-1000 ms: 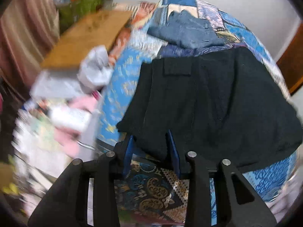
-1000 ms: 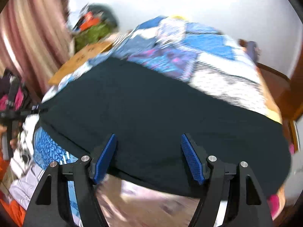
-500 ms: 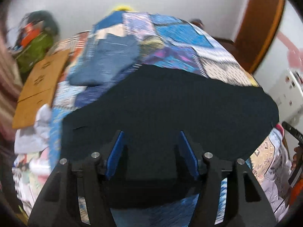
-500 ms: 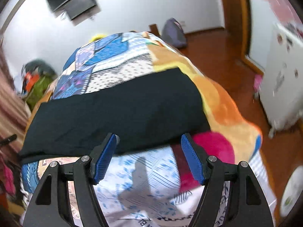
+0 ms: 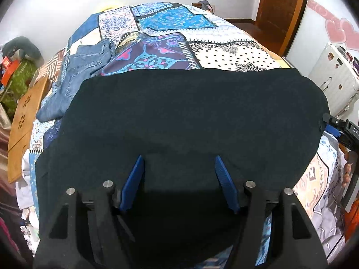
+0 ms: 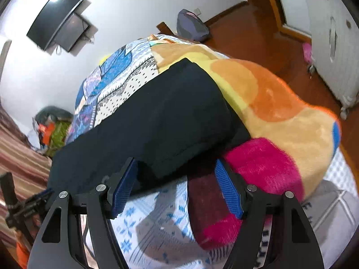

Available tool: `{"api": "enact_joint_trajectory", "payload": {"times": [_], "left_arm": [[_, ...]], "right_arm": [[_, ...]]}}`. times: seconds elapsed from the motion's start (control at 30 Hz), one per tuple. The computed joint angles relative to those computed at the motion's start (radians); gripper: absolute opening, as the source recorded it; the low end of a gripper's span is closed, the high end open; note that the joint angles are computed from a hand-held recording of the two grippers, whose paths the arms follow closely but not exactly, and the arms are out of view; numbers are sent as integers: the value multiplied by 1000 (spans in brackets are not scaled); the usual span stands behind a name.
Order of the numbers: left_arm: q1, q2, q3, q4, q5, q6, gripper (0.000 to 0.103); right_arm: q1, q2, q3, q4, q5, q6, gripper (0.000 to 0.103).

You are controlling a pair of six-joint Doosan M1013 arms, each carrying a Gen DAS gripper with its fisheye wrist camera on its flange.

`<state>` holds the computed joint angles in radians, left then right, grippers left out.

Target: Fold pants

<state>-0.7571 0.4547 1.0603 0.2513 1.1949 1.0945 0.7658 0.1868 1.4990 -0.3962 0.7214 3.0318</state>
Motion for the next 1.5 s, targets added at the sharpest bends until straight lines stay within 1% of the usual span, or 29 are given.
{"api": "enact_joint_trajectory", "payload": {"times": [0.07, 0.13, 0.23, 0.27, 0.3, 0.33, 0.37, 0.4, 0.47, 0.53, 0.57, 0.63, 0.73, 0.83, 0.97, 1.13, 1.33, 1.5], "left_arm": [[-2, 8, -9, 4, -3, -7, 65], [-3, 10, -10, 6, -7, -16, 66], [-4, 21, -24, -1, -7, -10, 66], [-6, 26, -31, 1, -3, -9, 66], [-8, 29, -37, 6, 1, -9, 66], [-11, 32, -40, 13, 4, -7, 66], [-12, 34, -43, 17, 3, -5, 66], [-12, 34, -43, 8, -2, 0, 66], [-11, 35, -43, -3, -5, 6, 66], [-13, 35, -43, 4, -4, 7, 66], [-13, 35, -44, 3, -3, 6, 66], [-10, 34, -45, -8, -4, 8, 66], [-6, 29, -42, -26, -8, 10, 66], [-4, 22, -37, -32, -17, 9, 66], [-3, -4, -12, -23, -53, -8, 66], [3, -45, 30, 6, -101, -43, 66], [19, -106, 96, 40, -170, -96, 66], [37, -147, 150, 53, -199, -137, 66]], "right_arm": [[-1, -4, 13, -13, -33, 33, 70], [-4, 1, 10, 2, -34, 22, 70], [6, 7, 9, -55, -25, 57, 70], [13, 5, 12, -102, -20, 105, 65], [19, 4, 15, -148, -16, 155, 56], [27, 1, 20, -201, -4, 213, 49], [28, -1, 24, -229, 1, 246, 34], [27, -4, 29, -247, -5, 273, 25], [15, -11, 41, -247, -35, 294, 18], [12, -9, 37, -256, -25, 297, 10], [14, -6, 30, -267, -13, 291, 9], [15, 2, 12, -273, 3, 266, 7], [26, 8, -20, -317, 26, 233, 6], [31, 4, -44, -356, 17, 216, 5], [32, 18, -95, -386, 2, 164, 5], [43, 49, -174, -398, -18, 61, 5], [57, 104, -275, -343, -65, -94, 5], [69, 170, -382, -231, -89, -288, 5]]}}
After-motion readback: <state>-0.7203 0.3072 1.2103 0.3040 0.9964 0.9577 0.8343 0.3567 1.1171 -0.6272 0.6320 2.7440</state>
